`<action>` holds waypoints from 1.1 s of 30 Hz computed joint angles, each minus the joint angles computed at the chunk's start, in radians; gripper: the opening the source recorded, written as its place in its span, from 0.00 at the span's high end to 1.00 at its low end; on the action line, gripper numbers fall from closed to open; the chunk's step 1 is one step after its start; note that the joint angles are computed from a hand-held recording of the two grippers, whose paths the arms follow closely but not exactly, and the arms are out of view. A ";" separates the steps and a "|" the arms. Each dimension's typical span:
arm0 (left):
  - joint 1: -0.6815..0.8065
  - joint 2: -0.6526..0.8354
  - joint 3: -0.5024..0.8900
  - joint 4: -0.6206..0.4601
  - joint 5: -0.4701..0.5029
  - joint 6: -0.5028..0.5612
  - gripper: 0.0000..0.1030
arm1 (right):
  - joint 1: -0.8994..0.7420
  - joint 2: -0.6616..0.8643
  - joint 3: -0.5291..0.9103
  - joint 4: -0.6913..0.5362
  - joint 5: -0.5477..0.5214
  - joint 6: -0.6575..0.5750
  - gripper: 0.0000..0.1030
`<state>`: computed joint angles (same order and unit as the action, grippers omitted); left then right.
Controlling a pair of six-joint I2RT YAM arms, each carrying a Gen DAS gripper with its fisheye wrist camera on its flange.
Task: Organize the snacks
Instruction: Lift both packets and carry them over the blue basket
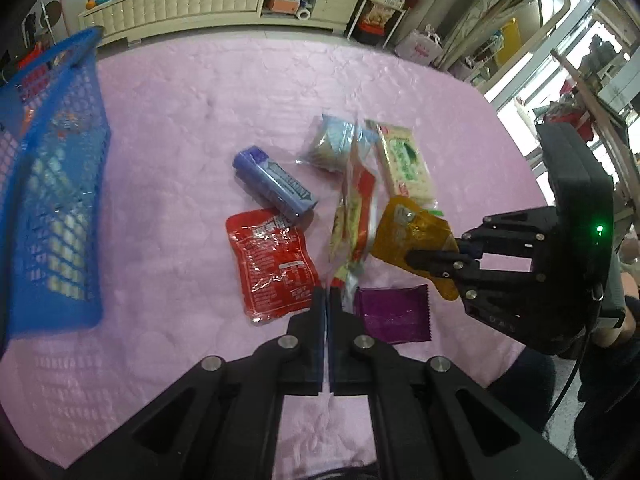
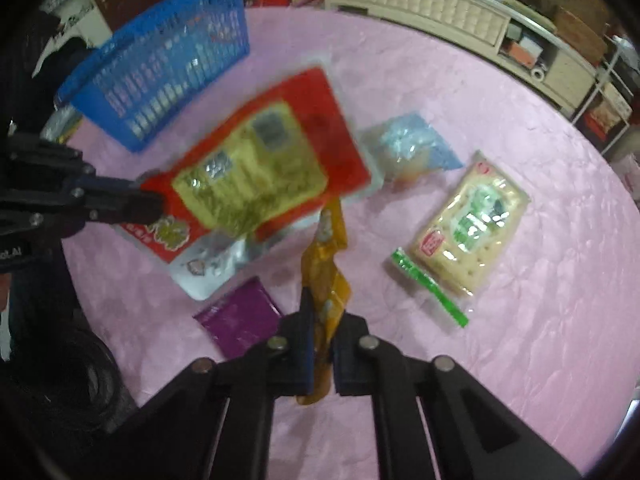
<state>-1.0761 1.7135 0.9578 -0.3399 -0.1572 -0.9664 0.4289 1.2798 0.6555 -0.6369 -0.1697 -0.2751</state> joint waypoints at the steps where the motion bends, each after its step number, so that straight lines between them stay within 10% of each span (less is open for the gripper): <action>1: -0.007 -0.022 -0.008 -0.007 -0.011 -0.006 0.99 | 0.005 -0.006 0.012 -0.017 -0.001 0.012 0.91; 14: -0.140 -0.333 -0.017 -0.262 -0.250 -0.103 1.00 | 0.225 -0.222 0.164 -0.242 0.119 0.237 0.91; 33: -0.106 -0.860 -0.113 -0.673 -0.424 -0.159 1.00 | 0.555 0.086 0.541 -0.154 0.197 0.496 0.91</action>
<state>-1.1822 0.8534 0.8452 -1.0128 -0.5816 -1.1259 0.9838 1.3656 1.1969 -0.7914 0.0274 0.2211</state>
